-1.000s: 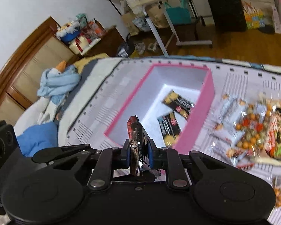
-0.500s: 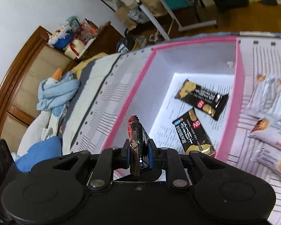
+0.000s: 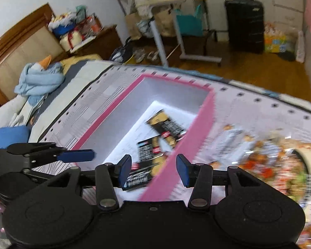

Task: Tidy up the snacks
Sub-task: 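Open both grippers to drop the packet into the pink box, then move both grippers to the white wrapped snack bar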

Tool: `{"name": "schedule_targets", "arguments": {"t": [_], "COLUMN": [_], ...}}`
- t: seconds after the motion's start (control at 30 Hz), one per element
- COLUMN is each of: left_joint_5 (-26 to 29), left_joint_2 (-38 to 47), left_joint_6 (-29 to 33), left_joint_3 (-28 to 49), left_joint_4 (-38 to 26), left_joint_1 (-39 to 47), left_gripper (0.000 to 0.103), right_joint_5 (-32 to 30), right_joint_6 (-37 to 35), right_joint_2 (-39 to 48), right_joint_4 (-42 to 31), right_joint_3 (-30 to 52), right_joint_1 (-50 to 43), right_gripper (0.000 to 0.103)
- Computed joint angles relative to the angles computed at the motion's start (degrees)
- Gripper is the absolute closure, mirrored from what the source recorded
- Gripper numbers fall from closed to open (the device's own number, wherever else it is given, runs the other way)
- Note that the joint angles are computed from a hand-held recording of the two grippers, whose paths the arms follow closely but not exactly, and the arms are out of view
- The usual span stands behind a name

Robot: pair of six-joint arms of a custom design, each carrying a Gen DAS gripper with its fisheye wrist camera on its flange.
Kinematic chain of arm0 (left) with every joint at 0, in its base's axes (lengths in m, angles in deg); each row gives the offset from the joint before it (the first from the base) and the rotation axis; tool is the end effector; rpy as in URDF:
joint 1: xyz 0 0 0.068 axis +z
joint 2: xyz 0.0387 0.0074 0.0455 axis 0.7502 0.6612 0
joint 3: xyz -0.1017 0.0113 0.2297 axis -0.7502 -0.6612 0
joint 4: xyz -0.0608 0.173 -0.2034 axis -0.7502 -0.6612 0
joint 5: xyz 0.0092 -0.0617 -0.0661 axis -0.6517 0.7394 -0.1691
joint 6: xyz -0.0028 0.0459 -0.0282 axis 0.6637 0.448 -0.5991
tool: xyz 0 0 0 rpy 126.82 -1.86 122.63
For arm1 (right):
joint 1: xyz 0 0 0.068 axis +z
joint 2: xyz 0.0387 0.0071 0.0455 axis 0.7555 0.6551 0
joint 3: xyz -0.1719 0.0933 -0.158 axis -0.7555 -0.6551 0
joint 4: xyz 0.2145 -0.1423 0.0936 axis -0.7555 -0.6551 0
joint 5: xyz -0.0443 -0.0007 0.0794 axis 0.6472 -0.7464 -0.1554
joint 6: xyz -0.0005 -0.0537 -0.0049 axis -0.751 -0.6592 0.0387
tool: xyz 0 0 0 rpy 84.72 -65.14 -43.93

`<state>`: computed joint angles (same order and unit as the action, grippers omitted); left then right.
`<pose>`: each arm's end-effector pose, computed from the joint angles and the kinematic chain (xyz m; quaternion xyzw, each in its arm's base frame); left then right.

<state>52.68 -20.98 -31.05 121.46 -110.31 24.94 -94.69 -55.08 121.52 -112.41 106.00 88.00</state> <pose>0.1821 -0.0800 0.2768 0.0584 0.9322 -0.1236 0.3352 0.2460 0.2043 0.2962 -0.1817 0.9106 0.2271 0.2936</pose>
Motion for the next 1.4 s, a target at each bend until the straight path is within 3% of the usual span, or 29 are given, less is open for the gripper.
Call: {"name": "schedule_targets", "arguments": {"t": [0.13, 0.3, 0.4, 0.53, 0.67, 0.83, 1.07, 1.4], "left_joint_5": [-1.8, -4.5, -5.5, -4.2, -14.5, -25.5, -24.7, -18.9], "left_joint_2": [1.5, 9.9, 16.0, 22.8, 27.3, 34.8, 39.4, 39.4], "left_joint_6": [-3.7, -10.0, -12.9, -23.2, -36.8, -47.8, -52.1, -54.0], "left_joint_3": [3.7, 8.2, 9.9, 9.3, 5.9, 4.6, 1.5, -2.9], "left_joint_4": [-0.6, 2.8, 6.2, 11.0, 17.0, 21.7, 30.0, 38.4], "left_joint_1": [-6.3, -14.7, -17.8, -20.6, -26.0, -30.4, -29.2, -27.2], "left_gripper": [0.047, 0.047, 0.047, 0.048, 0.049, 0.049, 0.047, 0.046], "right_joint_5": [2.4, -1.9, -6.2, -12.6, -15.8, -18.5, -12.1, -12.1], "right_joint_6": [-5.1, -12.1, -16.1, -18.2, -21.8, -26.3, -32.5, -30.8], "right_joint_2": [-8.1, -13.5, -12.5, -5.6, 3.1, 10.3, 15.7, 15.6], "right_joint_4": [1.2, 4.8, 6.2, 9.2, 10.9, 13.4, 13.7, 12.2], "right_joint_3": [-6.4, -13.0, -14.0, -13.0, -10.8, -9.8, -8.8, -8.6], "right_joint_1": [-5.2, -11.8, -15.0, -17.8, -18.3, -17.7, -14.9, -14.3], "right_gripper": [0.050, 0.050, 0.050, 0.050, 0.060, 0.061, 0.060, 0.069]}}
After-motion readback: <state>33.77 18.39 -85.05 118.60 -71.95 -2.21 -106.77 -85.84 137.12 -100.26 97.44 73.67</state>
